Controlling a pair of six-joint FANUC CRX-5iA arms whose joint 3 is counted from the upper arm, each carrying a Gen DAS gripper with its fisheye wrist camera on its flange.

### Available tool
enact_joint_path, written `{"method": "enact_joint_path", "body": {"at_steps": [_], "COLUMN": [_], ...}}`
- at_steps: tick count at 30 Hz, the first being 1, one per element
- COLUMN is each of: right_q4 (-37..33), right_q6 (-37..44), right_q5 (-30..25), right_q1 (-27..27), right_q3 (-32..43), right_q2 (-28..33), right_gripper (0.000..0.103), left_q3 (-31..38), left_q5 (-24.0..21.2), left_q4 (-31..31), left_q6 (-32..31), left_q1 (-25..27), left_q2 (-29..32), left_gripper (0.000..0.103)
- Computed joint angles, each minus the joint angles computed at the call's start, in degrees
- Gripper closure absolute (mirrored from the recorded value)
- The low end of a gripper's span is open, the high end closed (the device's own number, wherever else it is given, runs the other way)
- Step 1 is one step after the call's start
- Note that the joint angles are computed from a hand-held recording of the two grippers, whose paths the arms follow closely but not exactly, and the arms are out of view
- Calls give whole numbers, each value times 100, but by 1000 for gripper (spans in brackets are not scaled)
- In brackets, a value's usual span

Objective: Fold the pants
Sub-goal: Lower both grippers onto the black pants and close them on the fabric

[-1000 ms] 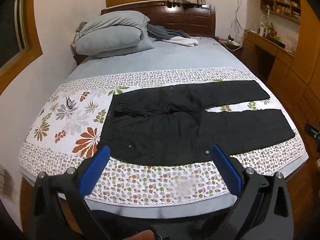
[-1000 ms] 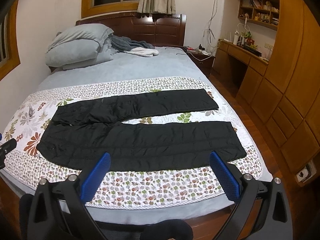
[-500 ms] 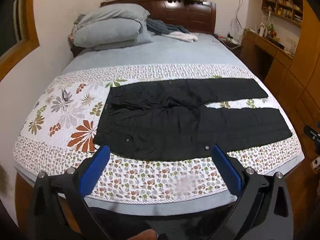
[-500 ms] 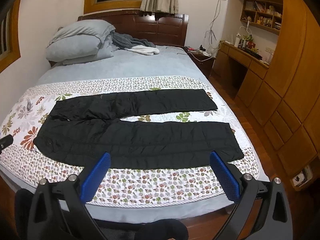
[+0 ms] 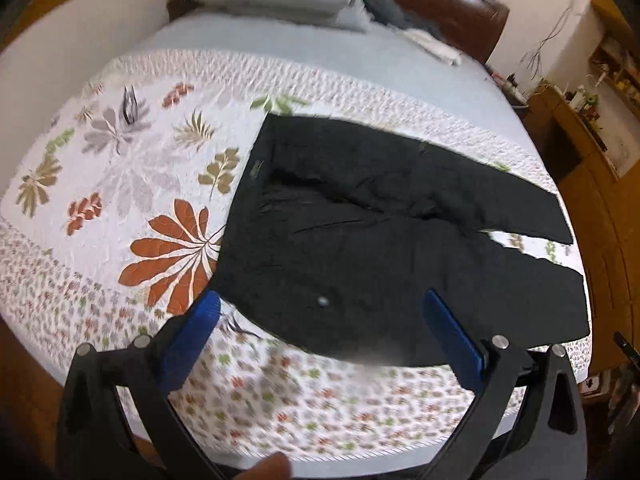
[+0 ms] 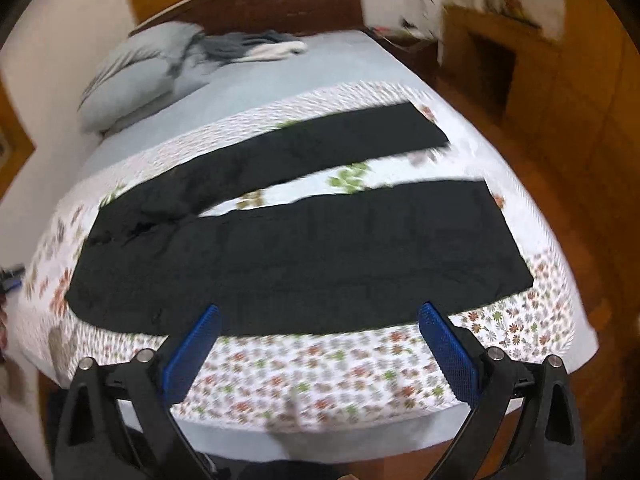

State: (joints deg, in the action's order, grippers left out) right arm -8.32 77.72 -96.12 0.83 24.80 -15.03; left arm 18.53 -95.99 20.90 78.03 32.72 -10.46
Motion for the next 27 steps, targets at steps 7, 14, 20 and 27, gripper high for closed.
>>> {"method": "enact_joint_path", "body": {"at_steps": [7,14,20,27], "right_q4": [-1683,-2781,-3471,-3472], "right_q6": [43,-555,-942,-959], "right_q5": [-571,-585,-341,-307], "right_q1": [-2184,-3498,-4092,-4200], "right_q3": [659,737,488,404], "right_q2": [1095,1755,1990,1974], "right_gripper": [3,3,3,3], "left_q3": [-500,-557,-954,-1198], "left_q5": [107,71,126,276], "left_q4": [80,-466,-202,-74], "left_q6": [-190,174,340,425], "left_q1": [203,194,230,349], "left_q2": [499,890,1009,813], "left_gripper": [2,2,2,6]}}
